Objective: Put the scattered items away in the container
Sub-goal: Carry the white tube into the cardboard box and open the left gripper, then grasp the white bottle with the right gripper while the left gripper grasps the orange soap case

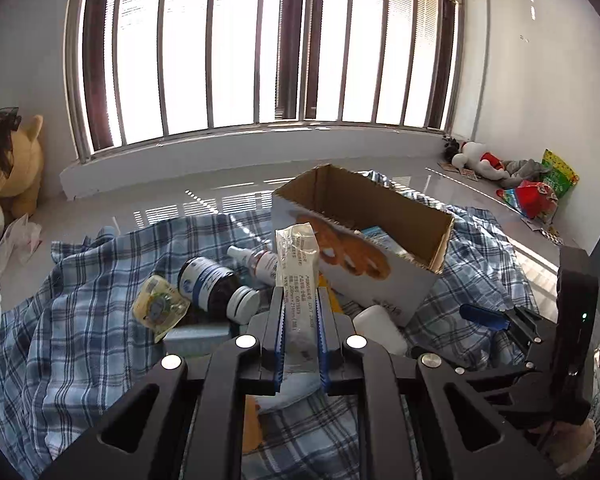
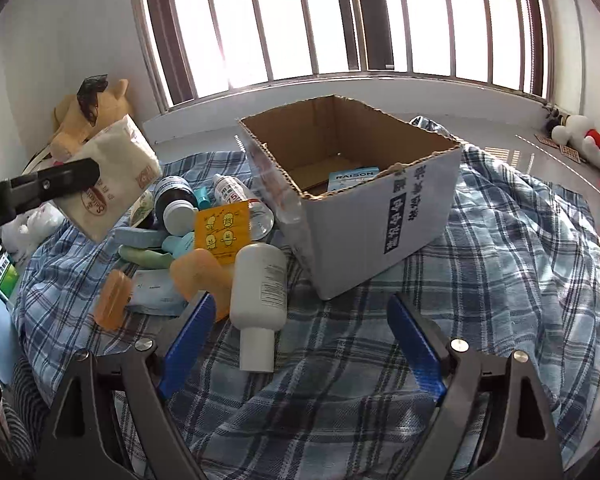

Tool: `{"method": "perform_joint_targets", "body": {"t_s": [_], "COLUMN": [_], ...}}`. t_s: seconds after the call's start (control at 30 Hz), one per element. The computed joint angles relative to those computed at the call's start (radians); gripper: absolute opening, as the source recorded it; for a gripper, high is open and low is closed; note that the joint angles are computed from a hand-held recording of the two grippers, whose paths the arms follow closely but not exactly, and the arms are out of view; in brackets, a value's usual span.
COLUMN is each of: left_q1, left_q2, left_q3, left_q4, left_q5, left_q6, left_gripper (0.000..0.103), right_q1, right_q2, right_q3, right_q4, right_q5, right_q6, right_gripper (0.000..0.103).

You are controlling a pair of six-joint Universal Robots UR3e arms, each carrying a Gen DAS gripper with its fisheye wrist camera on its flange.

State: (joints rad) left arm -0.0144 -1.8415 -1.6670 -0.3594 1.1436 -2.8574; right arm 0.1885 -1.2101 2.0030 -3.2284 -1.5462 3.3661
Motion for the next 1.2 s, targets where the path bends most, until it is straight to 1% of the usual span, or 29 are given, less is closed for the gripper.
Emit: {"method": "perform_joint_targets", "body": {"t_s": [0.07, 0.1, 0.2, 0.27, 0.5, 0.63, 0.7, 0.73, 0.77, 0.8, 0.83, 0.87, 1.0, 1.13, 1.2], "left_q1": [-0.045, -0.066, -0.121, -0.150, -0.192, -0.204, -0.207, -0.209, -0.209, -0.204, -0.195, -0.186, -0.152, -0.149, -0.140], "left_q2": [-0.062, -0.099, -0.214, -0.281, -0.425, -0.491, -0.513, -0.512, -0.500, -0.475, -0.447, -0.424, -0.336, -0.244, -0.193], "left_q3": [0.117, 0.184, 0.386, 0.499, 0.731, 0.833, 0.870, 0.868, 0.839, 0.781, 0.725, 0.693, 0.595, 0.474, 0.393], "left_q4": [-0.061, -0.099, -0.211, -0.263, -0.342, -0.365, -0.390, -0.388, -0.358, -0.300, -0.250, -0.233, -0.215, -0.159, -0.118], "left_q5": [-0.011, -0.013, -0.008, 0.019, 0.074, 0.076, 0.084, 0.096, 0.107, 0.108, 0.102, 0.096, 0.048, 0.077, 0.087], "left_q6": [0.001, 0.001, -0.001, -0.007, -0.030, -0.050, -0.057, -0.066, -0.079, -0.092, -0.099, -0.100, -0.096, -0.075, -0.068], "left_gripper": [0.014, 0.014, 0.014, 0.014, 0.014, 0.014, 0.023, 0.044, 0.074, 0.084, 0.088, 0.088, 0.087, 0.087, 0.088], "right_q1": [-0.038, -0.047, -0.036, -0.026, -0.031, -0.023, -0.020, -0.019, -0.020, -0.019, -0.015, -0.010, 0.014, 0.037, 0.042], "right_q2": [-0.009, -0.009, -0.003, -0.002, 0.004, 0.009, 0.013, 0.014, 0.015, 0.017, 0.020, 0.022, 0.038, 0.049, 0.050], "right_q3": [0.015, 0.017, 0.006, 0.005, 0.009, 0.002, -0.003, -0.005, -0.006, -0.009, -0.013, -0.018, -0.040, -0.055, -0.057], "right_q4": [0.006, 0.011, 0.033, 0.029, 0.023, 0.028, 0.032, 0.034, 0.036, 0.037, 0.039, 0.041, 0.055, 0.056, 0.053], "right_q5": [0.067, 0.085, 0.071, 0.055, 0.076, 0.069, 0.062, 0.059, 0.057, 0.052, 0.044, 0.033, -0.013, -0.055, -0.059], "right_q6": [0.018, 0.020, 0.017, 0.013, -0.012, -0.020, -0.021, -0.021, -0.021, -0.021, -0.021, -0.022, -0.029, -0.034, -0.036], "right_gripper": [0.087, 0.087, 0.087, 0.087, 0.087, 0.087, 0.087, 0.087, 0.087, 0.087, 0.087, 0.087, 0.087, 0.087, 0.087]}}
